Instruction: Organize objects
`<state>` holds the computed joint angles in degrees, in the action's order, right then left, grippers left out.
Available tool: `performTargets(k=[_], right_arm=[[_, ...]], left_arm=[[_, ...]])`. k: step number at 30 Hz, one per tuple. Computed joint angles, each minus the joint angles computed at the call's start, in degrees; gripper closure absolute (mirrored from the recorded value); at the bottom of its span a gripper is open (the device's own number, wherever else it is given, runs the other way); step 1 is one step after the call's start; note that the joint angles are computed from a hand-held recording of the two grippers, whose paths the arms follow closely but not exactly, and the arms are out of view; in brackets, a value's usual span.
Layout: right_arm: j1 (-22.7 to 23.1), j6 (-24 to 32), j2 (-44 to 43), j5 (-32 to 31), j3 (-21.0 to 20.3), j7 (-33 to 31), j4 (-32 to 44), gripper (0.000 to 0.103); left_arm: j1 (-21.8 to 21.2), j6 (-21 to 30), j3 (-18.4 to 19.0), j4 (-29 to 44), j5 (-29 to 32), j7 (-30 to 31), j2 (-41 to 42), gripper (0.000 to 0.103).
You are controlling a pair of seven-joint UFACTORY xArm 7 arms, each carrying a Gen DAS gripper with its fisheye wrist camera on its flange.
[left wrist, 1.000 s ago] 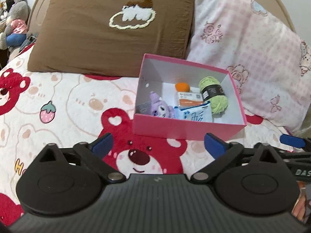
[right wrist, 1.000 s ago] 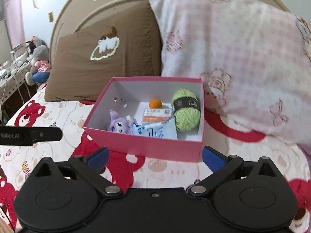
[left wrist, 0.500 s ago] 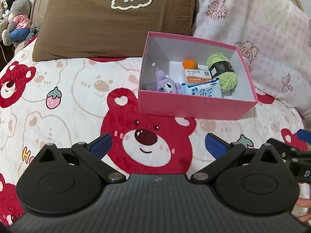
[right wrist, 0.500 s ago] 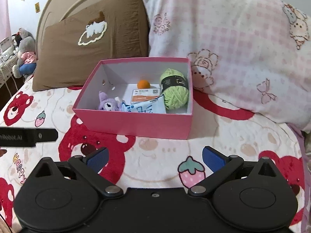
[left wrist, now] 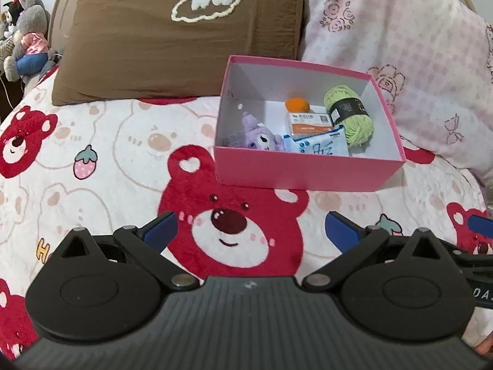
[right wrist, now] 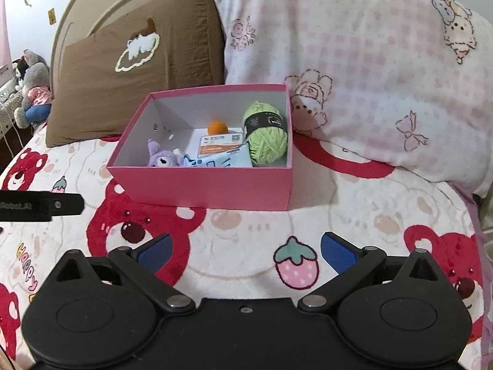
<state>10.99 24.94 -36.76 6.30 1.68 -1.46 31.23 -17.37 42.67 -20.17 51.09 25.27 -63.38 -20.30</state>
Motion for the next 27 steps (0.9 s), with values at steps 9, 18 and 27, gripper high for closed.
performTargets(k=[9, 18, 27], right_arm=[[-1.41, 0.39, -0.44, -3.69, 2.45, 0.72, 0.1, 0.0], [-1.4, 1.02, -0.04, -3.94, 1.76, 1.32, 0.23, 0.0], [-1.56, 1.4, -0.71, -4.14, 1.59, 1.37, 0.07, 0.0]], left_arm=[[-0.87, 2.8, -0.73, 1.67, 2.22, -0.67, 1.86, 0.0], [-1.61, 3.78, -0.34, 2.11, 2.97, -0.49, 2.13, 0.0], [-1.92, 4.14, -0.1, 2.49, 3.04, -0.03, 2.23, 0.0]])
